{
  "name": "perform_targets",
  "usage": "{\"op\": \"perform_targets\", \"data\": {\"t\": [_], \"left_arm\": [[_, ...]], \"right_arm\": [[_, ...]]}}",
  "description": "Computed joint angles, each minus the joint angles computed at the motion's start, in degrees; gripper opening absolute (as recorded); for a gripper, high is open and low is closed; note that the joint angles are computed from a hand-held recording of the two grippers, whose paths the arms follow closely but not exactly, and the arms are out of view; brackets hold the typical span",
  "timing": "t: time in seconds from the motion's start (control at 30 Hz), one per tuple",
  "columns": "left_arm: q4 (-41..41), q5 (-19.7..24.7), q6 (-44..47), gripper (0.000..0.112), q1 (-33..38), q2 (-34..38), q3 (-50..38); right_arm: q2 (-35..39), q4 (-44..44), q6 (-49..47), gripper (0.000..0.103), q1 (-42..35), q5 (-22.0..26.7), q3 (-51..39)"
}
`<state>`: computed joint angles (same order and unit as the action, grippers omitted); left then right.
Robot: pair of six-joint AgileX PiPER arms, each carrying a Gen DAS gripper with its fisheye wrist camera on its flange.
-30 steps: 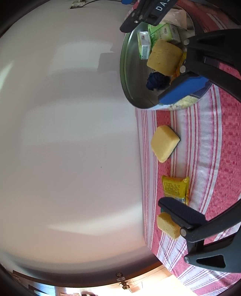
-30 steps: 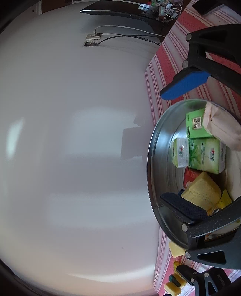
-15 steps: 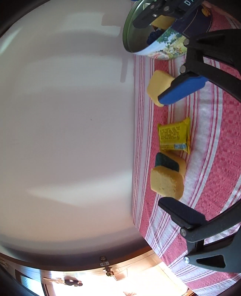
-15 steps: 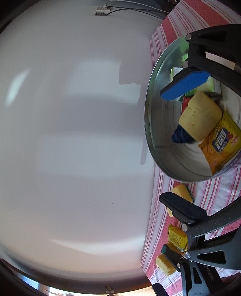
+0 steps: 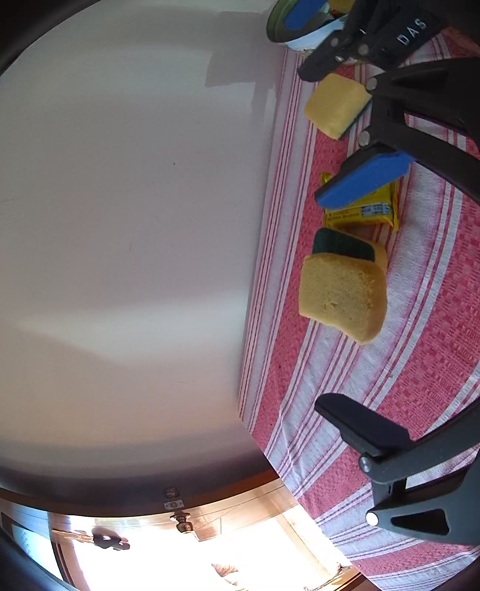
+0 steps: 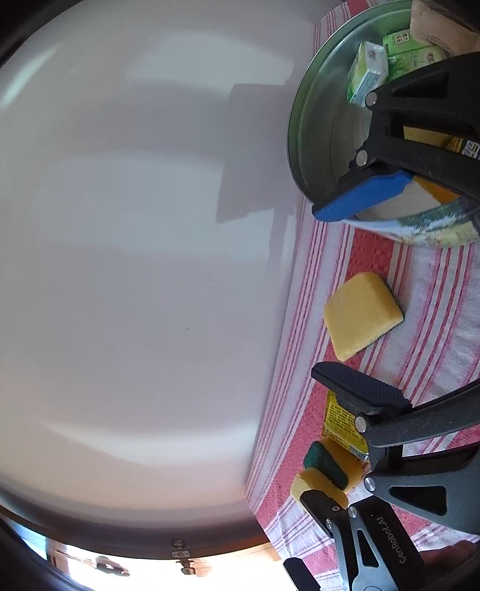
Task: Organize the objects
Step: 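Withdraw both tools from the tin toward the remaining sponges, then grasp yellow sponge with left tool while right tool grasps another yellow sponge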
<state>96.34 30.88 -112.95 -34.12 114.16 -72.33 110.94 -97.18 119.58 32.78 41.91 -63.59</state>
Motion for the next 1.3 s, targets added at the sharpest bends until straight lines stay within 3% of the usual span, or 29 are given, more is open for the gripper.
{"op": "perform_targets", "data": {"t": [0.27,0.47,0.6,0.73,0.83,0.93,1.1,1.17,1.23,1.3], "left_arm": [[-15.53,-7.29,15.33,0.101,4.45,3.24,-6.39],[-32.55,-9.9,32.45,0.1,7.8,6.33,-11.93],[-47.95,-10.19,46.86,0.1,9.86,8.43,-15.84],[-62.36,-12.28,59.11,0.085,11.92,9.0,-16.58],[-67.38,-15.12,64.55,0.072,12.65,8.36,-15.19],[-61.83,-16.56,60.72,0.049,11.86,7.1,-13.48],[-49.28,-18.06,46.28,0.048,12.78,5.06,-10.49],[-43.99,-20.06,38.43,0.048,14.13,3.14,-8.17],[-37.14,-20.15,30.27,0.048,14.66,1.54,-6.58],[-35.72,-20.34,29.1,0.048,14.9,1.06,-6.1]], "right_arm": [[8.45,27.93,-30.99,0.08,-3.89,-8.06,-16.74],[15.19,37.05,-42.26,0.082,-3.87,-1.22,-27.84],[17.15,38.78,-46.8,0.081,-3.43,-0.69,-30.78],[20.3,47.13,-55.53,0.08,-4.22,2.9,-36.39],[21.58,48.83,-57.34,0.08,-4.24,4.71,-38.27],[21.77,48.77,-57.13,0.08,-4.04,4.76,-38.33],[21.69,48.0,-57.08,0.076,-3.46,4.24,-37.63],[21.99,46.25,-55.59,0.063,-2.62,5.96,-37.76],[19.72,44.94,-52.54,0.06,-3.05,1.93,-33.89],[17.26,43.02,-47.77,0.059,-3.68,-2.06,-29.64]]}}
